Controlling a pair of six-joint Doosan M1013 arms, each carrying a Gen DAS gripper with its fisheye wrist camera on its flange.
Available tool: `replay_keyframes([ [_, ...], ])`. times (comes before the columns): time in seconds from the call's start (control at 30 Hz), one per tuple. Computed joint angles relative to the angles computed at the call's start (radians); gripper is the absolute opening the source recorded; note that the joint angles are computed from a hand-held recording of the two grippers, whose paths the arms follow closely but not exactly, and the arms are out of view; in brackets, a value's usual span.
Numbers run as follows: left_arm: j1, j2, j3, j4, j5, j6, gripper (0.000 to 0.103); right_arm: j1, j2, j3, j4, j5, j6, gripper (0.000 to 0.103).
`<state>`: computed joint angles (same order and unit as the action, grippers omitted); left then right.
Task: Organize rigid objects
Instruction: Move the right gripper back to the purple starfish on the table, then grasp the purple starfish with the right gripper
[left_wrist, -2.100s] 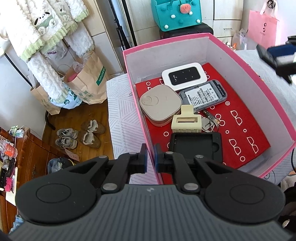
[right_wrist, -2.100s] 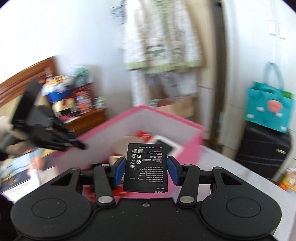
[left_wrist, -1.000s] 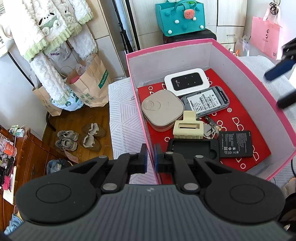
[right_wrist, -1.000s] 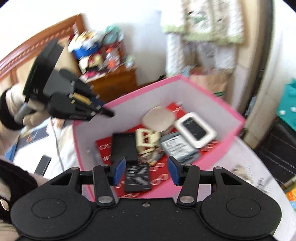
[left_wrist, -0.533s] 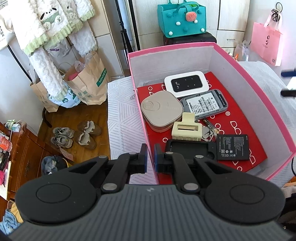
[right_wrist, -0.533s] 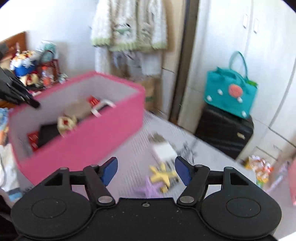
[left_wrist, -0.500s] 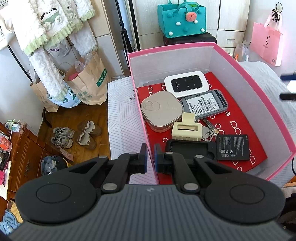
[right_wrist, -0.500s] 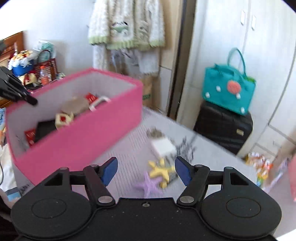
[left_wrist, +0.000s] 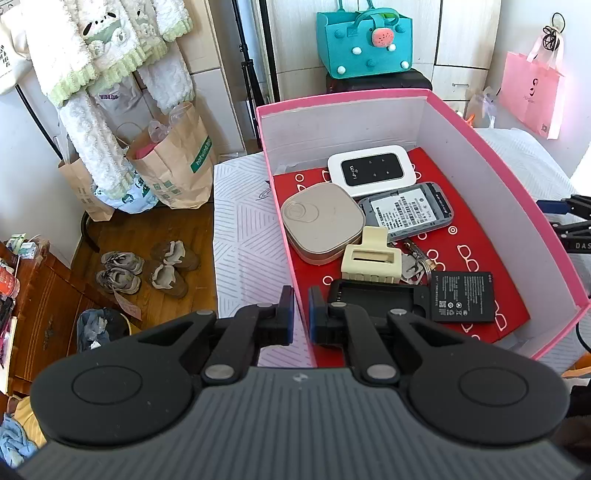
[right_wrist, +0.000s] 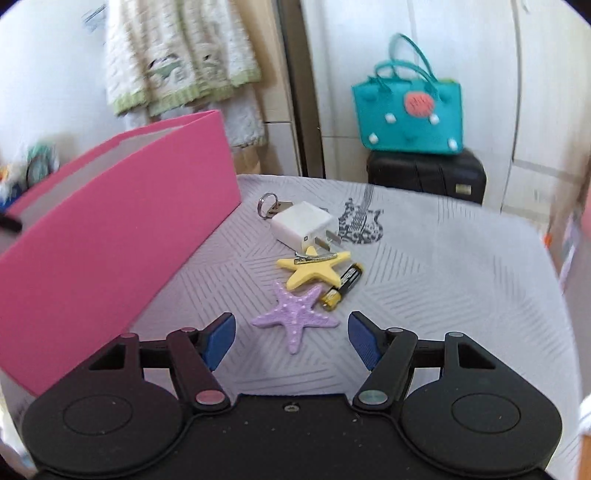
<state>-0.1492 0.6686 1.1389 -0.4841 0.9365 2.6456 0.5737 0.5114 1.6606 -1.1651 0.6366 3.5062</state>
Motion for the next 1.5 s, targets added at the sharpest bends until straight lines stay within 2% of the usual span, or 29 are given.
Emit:
replay_keyframes([
  [0.07, 0.000, 0.000, 0.000, 0.001, -0.001, -0.001, 0.007, 0.004, 0.008, -0.011, -0.002, -0.006, -0.030, 0.072],
  [0.13, 0.000, 0.000, 0.000, 0.001, -0.001, 0.002, 0.007, 0.010, 0.029, -0.047, 0.056, 0.043, -0.126, 0.072],
  [0.2, -0.001, 0.000, 0.001, 0.000, -0.003, 0.007, 0.007, 0.018, 0.047, -0.074, 0.071, 0.106, -0.162, 0.072],
  [0.27, -0.001, -0.003, 0.007, -0.003, -0.010, 0.015, 0.007, 0.020, 0.057, -0.089, 0.077, 0.138, -0.183, 0.069],
  [0.3, -0.001, -0.003, 0.008, -0.003, -0.014, 0.020, 0.007, 0.019, 0.058, -0.090, 0.075, 0.139, -0.177, 0.066],
  [0.37, -0.001, -0.007, 0.017, -0.005, -0.022, 0.033, 0.007, 0.018, 0.057, -0.089, 0.066, 0.147, -0.156, 0.041],
  [0.4, -0.002, -0.009, 0.019, -0.003, -0.026, 0.039, 0.007, 0.016, 0.055, -0.087, 0.065, 0.144, -0.154, 0.036],
  [0.6, -0.002, -0.013, 0.024, 0.002, -0.032, 0.069, 0.007, 0.012, 0.054, -0.087, 0.070, 0.135, -0.183, 0.037],
  [1.13, 0.000, -0.019, 0.039, -0.009, -0.042, 0.073, 0.007, 0.028, 0.030, -0.065, 0.065, 0.131, -0.120, 0.035],
  [1.17, 0.000, -0.019, 0.038, -0.010, -0.043, 0.073, 0.007, 0.030, 0.028, -0.065, 0.063, 0.130, -0.118, 0.031],
  [1.23, 0.000, -0.019, 0.038, -0.012, -0.042, 0.073, 0.007, 0.033, 0.023, -0.067, 0.067, 0.124, -0.129, 0.018],
  [1.5, 0.001, -0.019, 0.038, -0.010, -0.042, 0.073, 0.007, 0.027, 0.022, -0.079, 0.139, 0.087, -0.206, 0.016],
])
